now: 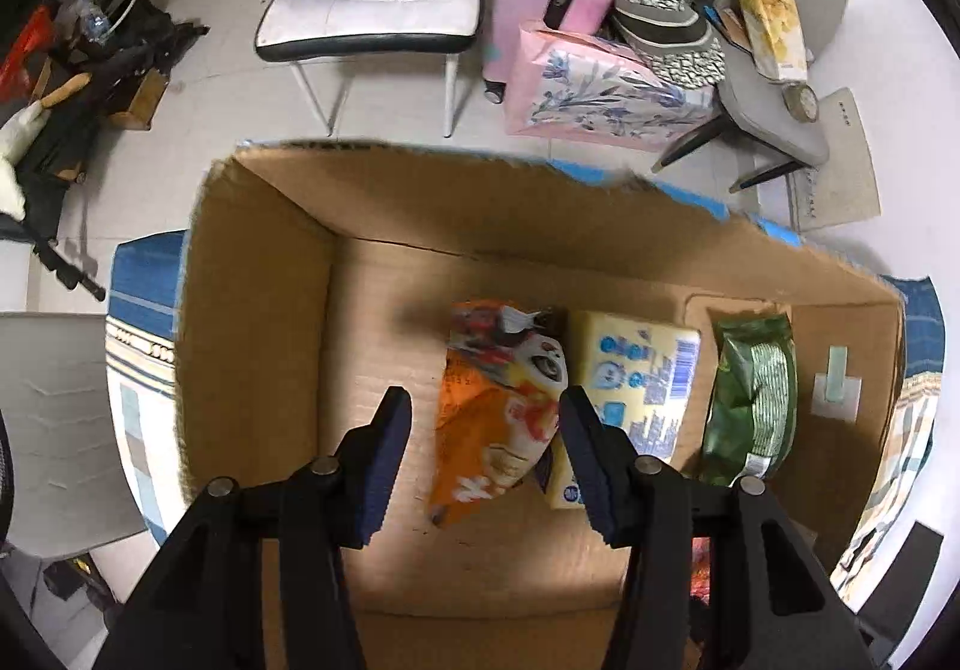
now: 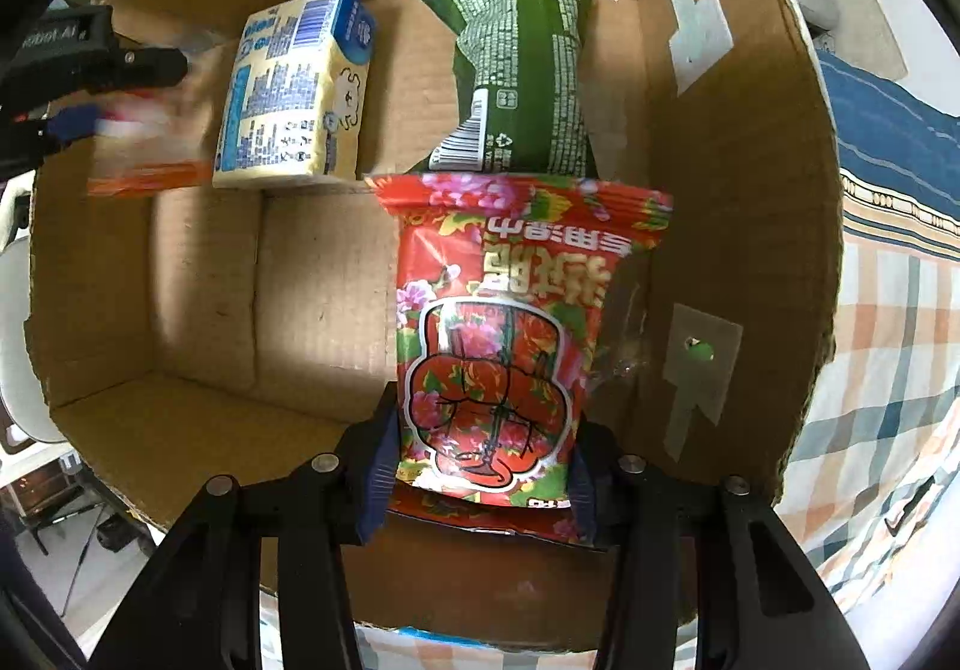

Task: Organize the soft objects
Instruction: 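Carry both snack bags into the box and open both tools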

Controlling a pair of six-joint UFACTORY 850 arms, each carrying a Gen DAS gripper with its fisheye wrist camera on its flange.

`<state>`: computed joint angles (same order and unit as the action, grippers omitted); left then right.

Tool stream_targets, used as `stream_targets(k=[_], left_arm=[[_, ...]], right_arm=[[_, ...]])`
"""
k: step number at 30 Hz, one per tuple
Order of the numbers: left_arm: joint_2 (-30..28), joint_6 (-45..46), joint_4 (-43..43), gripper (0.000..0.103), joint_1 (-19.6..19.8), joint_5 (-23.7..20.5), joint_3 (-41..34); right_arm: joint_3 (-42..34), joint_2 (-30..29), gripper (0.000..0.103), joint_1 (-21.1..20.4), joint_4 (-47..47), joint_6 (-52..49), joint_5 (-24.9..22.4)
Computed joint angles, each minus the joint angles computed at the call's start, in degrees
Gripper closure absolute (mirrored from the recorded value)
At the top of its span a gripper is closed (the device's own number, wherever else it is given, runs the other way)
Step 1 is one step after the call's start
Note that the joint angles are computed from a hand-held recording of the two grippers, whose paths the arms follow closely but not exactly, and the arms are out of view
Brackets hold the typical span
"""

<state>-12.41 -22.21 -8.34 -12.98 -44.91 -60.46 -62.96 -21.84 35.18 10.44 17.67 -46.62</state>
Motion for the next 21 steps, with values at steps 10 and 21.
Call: stream_targets(k=[10, 21], left_arm=[[8.4, -6.0, 6.7, 0.044, -2.8, 1.4, 4.5], [25.2, -29.0, 26.9, 0.011, -14.4, -3.6, 14.8]], right_arm=[[-0.6, 2.1, 0.033, 1.4, -4.3, 4.0, 0.9], [3.9, 10.1, 0.000, 4.0, -10.4, 12.5, 3.2]])
